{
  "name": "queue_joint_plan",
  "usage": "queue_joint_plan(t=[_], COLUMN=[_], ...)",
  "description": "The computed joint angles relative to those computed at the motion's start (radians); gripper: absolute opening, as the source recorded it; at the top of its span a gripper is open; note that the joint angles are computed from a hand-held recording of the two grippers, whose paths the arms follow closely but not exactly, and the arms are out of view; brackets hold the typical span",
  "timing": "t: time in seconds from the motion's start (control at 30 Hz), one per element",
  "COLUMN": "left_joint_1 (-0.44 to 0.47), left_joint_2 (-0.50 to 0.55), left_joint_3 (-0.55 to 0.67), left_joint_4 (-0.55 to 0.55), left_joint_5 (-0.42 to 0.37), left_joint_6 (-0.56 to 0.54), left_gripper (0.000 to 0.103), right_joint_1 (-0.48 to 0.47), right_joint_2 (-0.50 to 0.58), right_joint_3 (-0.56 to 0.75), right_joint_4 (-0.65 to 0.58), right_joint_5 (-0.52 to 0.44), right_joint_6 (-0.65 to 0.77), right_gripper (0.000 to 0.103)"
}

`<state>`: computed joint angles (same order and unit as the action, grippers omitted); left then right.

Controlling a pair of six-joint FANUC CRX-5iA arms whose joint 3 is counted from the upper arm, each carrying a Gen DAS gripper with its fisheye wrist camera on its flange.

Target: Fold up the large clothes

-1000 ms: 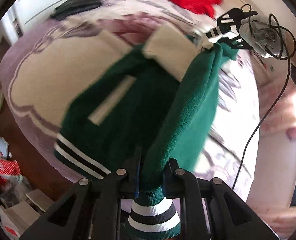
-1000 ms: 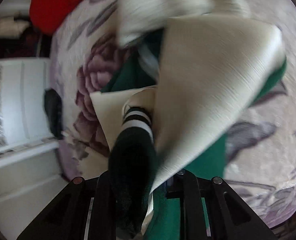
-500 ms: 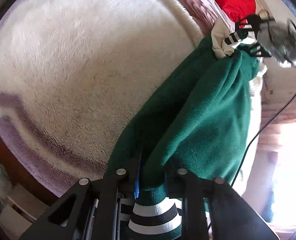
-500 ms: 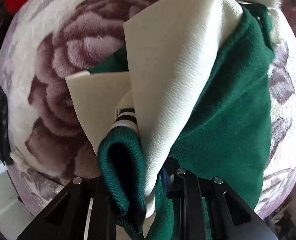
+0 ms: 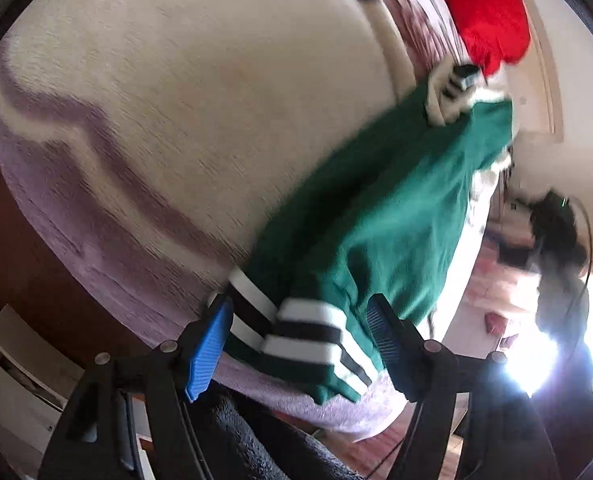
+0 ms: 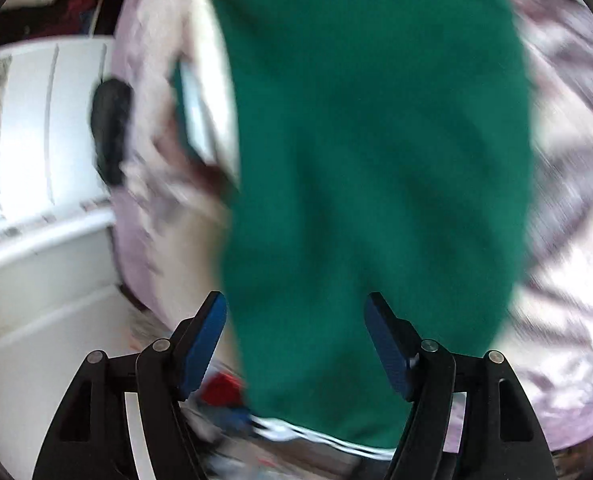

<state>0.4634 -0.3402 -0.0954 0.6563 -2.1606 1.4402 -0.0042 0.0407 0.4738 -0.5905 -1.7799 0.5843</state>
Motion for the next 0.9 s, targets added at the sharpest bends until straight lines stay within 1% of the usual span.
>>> queue_joint_plan(t=[0.07,0.1,0.13,0.17,0.23,0.3,0.33,0.37,0.4,0.43,0.47,0.5,0.53,0.6,0.63,0.67,0.7,0.73,0.77,0.8,0.83,0.9], left_joint_1=[-0.056,-0.081,-0.097,-0.103,-0.061,-0.04,-0.042,-0.037,-0.038,-0.033,-0.036,-0.05,-0.045,-0.026,-0.014,-0.007,-0.001,0.008,0.023,0.042,0.049,0.01], left_joint_2=[-0.017,-0.033,-0.049,-0.054,-0.081,-0.086,-0.086,-0.084,-0.083,-0.082,-0.086,-0.087,-0.093,-0.087,-0.078,-0.063,-0.052,-0.046,-0.041,-0.04,-0.04,-0.024], left_joint_3=[0.014,0.021,0.024,0.018,-0.01,-0.004,0.015,0.03,0.041,0.055,0.052,0.045,0.023,-0.021,-0.015,-0.007,0.001,0.02,0.041,0.04,0.037,0.024], left_joint_4=[-0.046,-0.074,-0.103,-0.108,-0.087,-0.084,-0.094,-0.095,-0.1,-0.107,-0.114,-0.137,-0.155,-0.109,-0.093,-0.06,-0.025,-0.012,-0.005,0.025,0.038,0.043], left_joint_5=[0.022,0.047,0.069,0.077,0.095,0.088,0.088,0.082,0.08,0.076,0.08,0.086,0.088,0.085,0.073,0.061,0.055,0.052,0.049,0.057,0.082,0.133], left_joint_6=[-0.002,-0.009,-0.014,-0.004,0.022,0.018,0.011,0.004,0.003,-0.003,-0.015,-0.029,-0.045,-0.029,-0.015,0.004,0.013,0.011,-0.003,-0.02,-0.029,-0.04], left_gripper=[0.065,0.054,0.011,0.009,0.007,0.006,0.006,0.005,0.005,0.005,0.005,0.005,0.006,0.006,0.01,0.01,0.012,0.024,0.046,0.06,0.079,0.079], right_joint_1=[0.034,0.045,0.052,0.064,0.109,0.154,0.195,0.243,0.308,0.386,0.455,0.496,0.513,0.515,0.496,0.442,0.388,0.366,0.347,0.35,0.341,0.3], right_joint_2=[-0.132,-0.204,-0.283,-0.354,-0.471,-0.57,-0.624,-0.673,-0.688,-0.705,-0.728,-0.754,-0.759,-0.764,-0.767,-0.765,-0.757,-0.762,-0.768,-0.803,-0.815,-0.843], right_joint_3=[-0.169,-0.26,-0.362,-0.452,-0.597,-0.71,-0.766,-0.809,-0.825,-0.828,-0.831,-0.838,-0.836,-0.845,-0.849,-0.846,-0.835,-0.829,-0.822,-0.83,-0.838,-0.859], right_joint_4=[-0.016,-0.048,-0.101,-0.144,-0.196,-0.236,-0.24,-0.229,-0.185,-0.121,-0.065,-0.036,-0.029,-0.039,-0.054,-0.093,-0.132,-0.137,-0.124,-0.094,-0.092,-0.095], right_joint_5=[-0.014,-0.006,0.006,0.028,0.081,0.169,0.231,0.308,0.374,0.397,0.421,0.439,0.432,0.408,0.403,0.388,0.36,0.343,0.326,0.336,0.341,0.336], right_joint_6=[-0.037,-0.072,-0.111,-0.15,-0.234,-0.289,-0.327,-0.362,-0.396,-0.45,-0.514,-0.567,-0.585,-0.568,-0.54,-0.475,-0.406,-0.374,-0.35,-0.351,-0.341,-0.308], right_gripper=[0.073,0.073,0.073,0.073,0.073,0.073,0.073,0.064,0.049,0.032,0.022,0.018,0.016,0.016,0.02,0.024,0.029,0.047,0.066,0.072,0.076,0.076])
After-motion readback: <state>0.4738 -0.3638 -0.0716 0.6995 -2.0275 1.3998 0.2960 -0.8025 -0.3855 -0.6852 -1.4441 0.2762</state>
